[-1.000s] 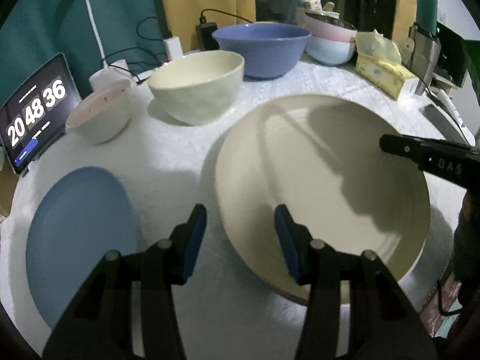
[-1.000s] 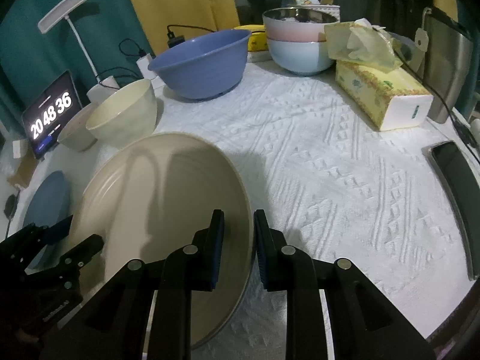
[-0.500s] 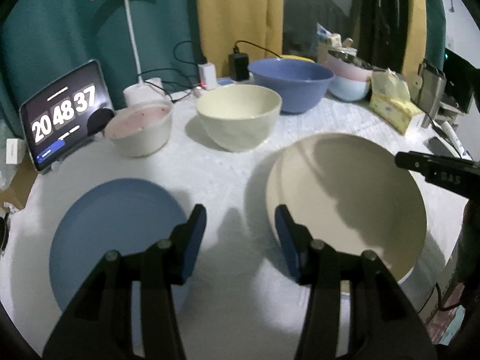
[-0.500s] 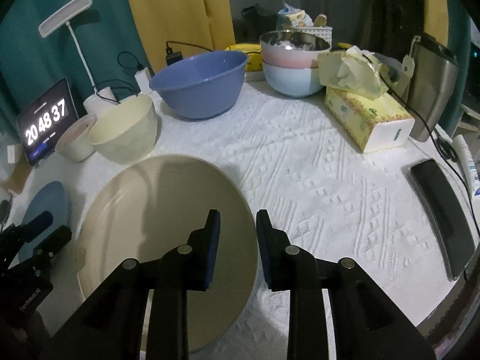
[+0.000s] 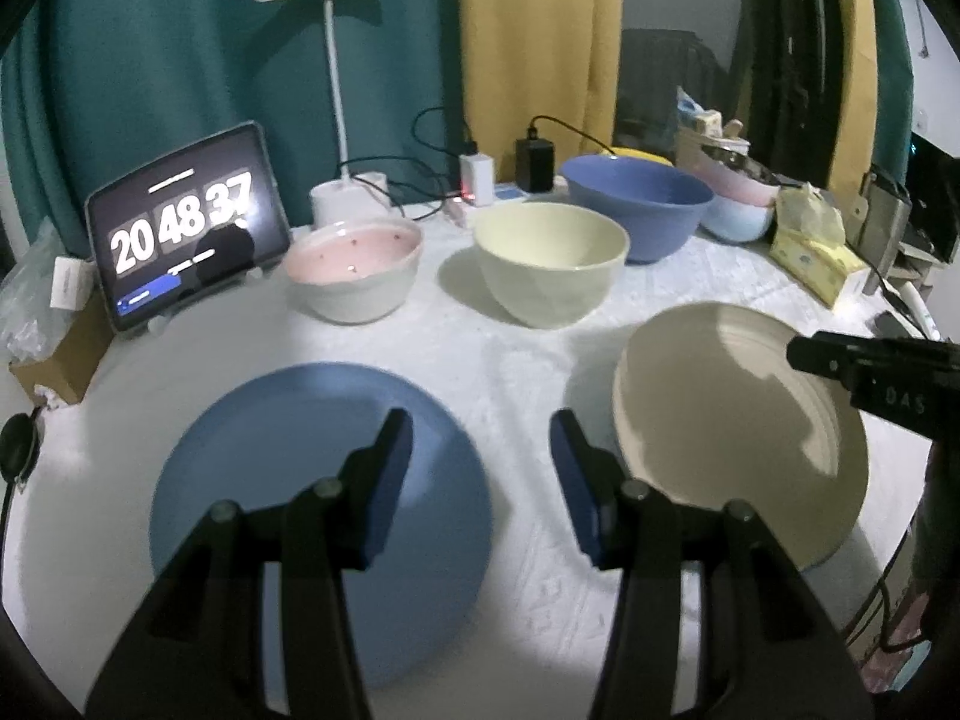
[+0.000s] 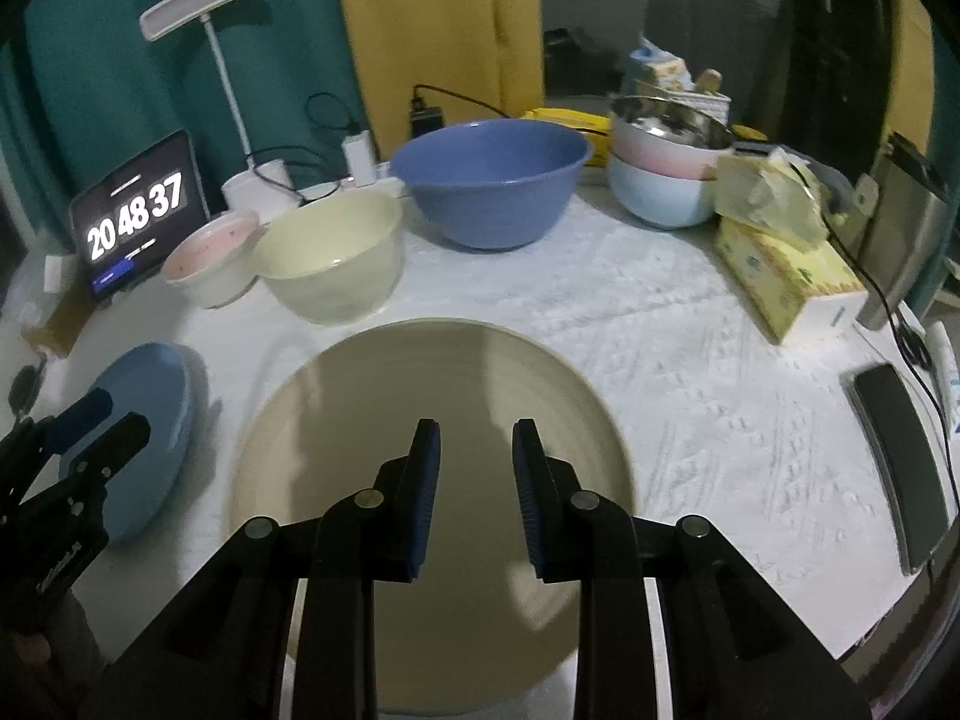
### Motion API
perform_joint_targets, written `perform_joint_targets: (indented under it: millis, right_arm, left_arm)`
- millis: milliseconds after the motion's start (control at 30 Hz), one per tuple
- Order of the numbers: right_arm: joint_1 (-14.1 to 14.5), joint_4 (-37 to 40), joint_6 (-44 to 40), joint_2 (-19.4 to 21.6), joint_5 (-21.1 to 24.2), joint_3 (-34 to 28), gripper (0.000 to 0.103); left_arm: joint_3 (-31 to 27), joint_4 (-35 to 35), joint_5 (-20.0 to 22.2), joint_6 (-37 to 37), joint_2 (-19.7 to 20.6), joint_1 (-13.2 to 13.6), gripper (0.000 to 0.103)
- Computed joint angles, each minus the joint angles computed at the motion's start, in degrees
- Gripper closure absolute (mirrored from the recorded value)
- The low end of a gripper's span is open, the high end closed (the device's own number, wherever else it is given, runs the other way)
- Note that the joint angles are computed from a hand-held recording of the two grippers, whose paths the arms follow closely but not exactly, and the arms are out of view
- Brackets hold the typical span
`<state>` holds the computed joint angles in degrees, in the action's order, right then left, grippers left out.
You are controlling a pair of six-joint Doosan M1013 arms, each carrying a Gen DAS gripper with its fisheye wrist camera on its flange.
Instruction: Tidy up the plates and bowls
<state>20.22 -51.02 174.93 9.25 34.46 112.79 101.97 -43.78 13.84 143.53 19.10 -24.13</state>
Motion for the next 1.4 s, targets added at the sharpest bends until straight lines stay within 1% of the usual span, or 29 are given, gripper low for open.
perform_joint_targets:
  millis: [233, 433, 900, 1000, 1233, 1400]
  right_arm:
    - [0.7, 1.8, -3.4, 1.4, 0.1, -2.1, 0.076]
    - [1.2, 3.6, -6.6, 3.0, 0.3, -4.2, 0.076]
    - [2.4, 9.2, -15.7, 7.5, 1.0, -10.4, 0.076]
    - [2.7, 10.3, -17.5, 8.4, 1.1, -11.6, 0.076]
    - [3.1, 13.2, -22.1, 10.4, 1.0, -14.3, 0.076]
    - [3.2, 15.2, -24.4, 11.7, 1.0, -15.6, 0.076]
  left_arm:
    - [-0.2, -1.0, -1.2, -0.3, 0.3, 1.5, 0.054]
    - [-1.0, 4.3, -1.9, -6.1, 1.3, 2.9, 0.054]
    - [-2.8, 6.3, -2.0, -10.4, 3.1, 6.5, 0.054]
    - [-3.3, 11.3, -2.1, -15.5, 3.6, 6.9, 0.054]
    - [-3.9, 17.2, -3.2, -22.3, 4.2, 8.1, 0.054]
    - [-4.4, 22.2, -2.8, -28.1, 4.7, 9.0, 0.054]
